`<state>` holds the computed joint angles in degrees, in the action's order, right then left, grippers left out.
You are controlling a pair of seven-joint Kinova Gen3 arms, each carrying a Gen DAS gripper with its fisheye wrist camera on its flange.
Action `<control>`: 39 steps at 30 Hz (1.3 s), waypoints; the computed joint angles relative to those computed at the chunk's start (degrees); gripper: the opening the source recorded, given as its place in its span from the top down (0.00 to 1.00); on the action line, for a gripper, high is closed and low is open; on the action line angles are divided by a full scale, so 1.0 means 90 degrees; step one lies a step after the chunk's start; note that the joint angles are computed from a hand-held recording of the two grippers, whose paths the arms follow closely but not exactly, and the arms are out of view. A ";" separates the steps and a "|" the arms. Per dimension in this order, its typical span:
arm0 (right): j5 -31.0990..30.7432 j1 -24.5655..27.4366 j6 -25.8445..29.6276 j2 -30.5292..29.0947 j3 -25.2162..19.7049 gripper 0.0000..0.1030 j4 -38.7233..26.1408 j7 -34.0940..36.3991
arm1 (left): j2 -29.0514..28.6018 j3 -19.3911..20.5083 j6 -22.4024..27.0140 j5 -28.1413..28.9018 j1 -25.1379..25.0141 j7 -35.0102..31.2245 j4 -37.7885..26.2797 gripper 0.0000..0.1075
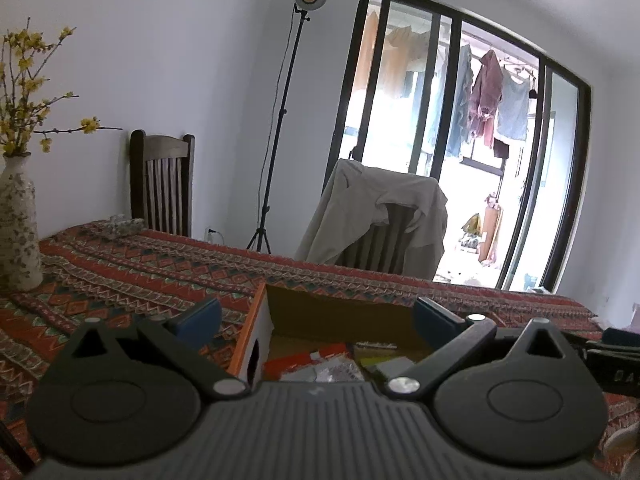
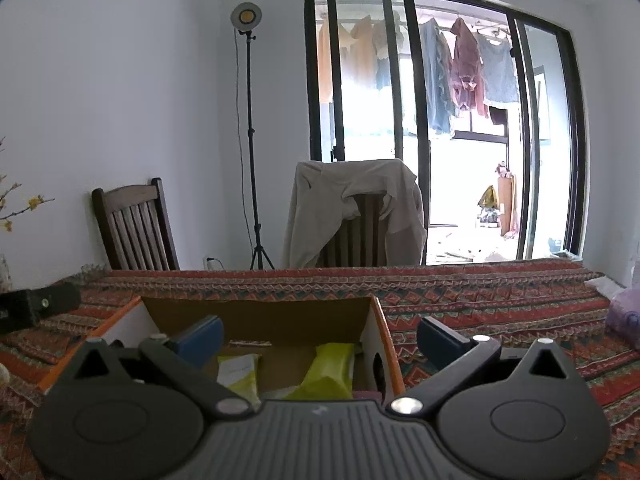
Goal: Organize snacks
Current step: 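Open both tools over the box to drop the wrapper and green bag, then move both empty tools back to the snack pile beside the box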
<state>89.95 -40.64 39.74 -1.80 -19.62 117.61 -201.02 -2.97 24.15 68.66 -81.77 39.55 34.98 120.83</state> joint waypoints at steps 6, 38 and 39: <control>-0.0601 -0.0050 -0.0005 -0.0394 -0.0174 0.00 0.0241 0.0419 | -0.0109 0.0168 0.0238 0.0685 0.0149 -0.0405 -0.0133 0.04; -0.2841 0.0005 0.0206 -0.1327 -0.1433 0.00 0.1559 0.0852 | 0.0903 -0.0002 0.0928 0.3766 0.1572 -0.1458 -0.1128 0.04; -0.2847 0.0040 0.0194 -0.1331 -0.1458 0.00 0.1558 0.0859 | 0.0886 -0.0016 0.0941 0.3785 0.1608 -0.1453 -0.1100 0.04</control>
